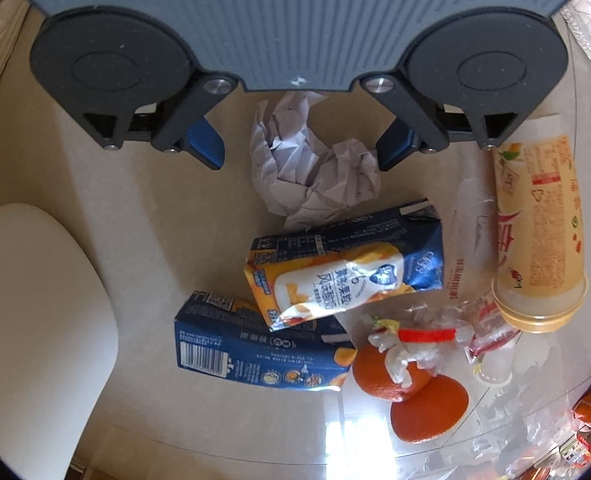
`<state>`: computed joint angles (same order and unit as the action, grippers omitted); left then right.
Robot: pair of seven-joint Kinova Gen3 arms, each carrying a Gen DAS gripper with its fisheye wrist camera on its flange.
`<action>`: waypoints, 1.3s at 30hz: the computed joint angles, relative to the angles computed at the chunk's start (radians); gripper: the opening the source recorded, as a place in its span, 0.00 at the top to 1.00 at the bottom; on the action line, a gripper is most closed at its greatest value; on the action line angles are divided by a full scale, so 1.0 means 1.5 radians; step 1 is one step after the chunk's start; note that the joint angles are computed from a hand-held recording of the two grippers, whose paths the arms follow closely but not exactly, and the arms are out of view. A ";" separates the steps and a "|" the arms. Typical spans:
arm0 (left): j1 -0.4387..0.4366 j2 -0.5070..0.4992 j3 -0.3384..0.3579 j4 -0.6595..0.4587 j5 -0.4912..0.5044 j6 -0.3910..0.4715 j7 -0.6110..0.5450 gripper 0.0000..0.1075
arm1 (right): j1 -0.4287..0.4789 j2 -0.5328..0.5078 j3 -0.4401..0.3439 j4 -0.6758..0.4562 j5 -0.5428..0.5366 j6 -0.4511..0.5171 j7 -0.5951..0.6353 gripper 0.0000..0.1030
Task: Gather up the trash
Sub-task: 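Return the left tool to the pile and grasp the crumpled white paper, then carry the crumpled paper to the wastebasket and release it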
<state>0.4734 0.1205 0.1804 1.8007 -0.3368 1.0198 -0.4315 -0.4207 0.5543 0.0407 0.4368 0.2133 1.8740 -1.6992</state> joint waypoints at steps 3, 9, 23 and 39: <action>0.009 0.008 0.001 -0.002 -0.016 0.002 0.015 0.20 | -0.001 0.000 0.001 -0.001 0.001 0.000 0.003 0.87; 0.012 0.010 -0.004 -0.005 -0.033 0.000 0.031 0.27 | -0.003 -0.002 0.000 0.005 0.003 -0.003 0.002 0.87; -0.027 -0.001 -0.005 -0.050 0.061 0.028 -0.092 0.52 | -0.001 0.002 0.000 -0.003 0.000 0.002 0.001 0.88; -0.056 -0.011 0.000 -0.319 0.131 0.259 -0.359 0.52 | 0.011 0.013 0.000 -0.026 -0.016 0.017 0.000 0.88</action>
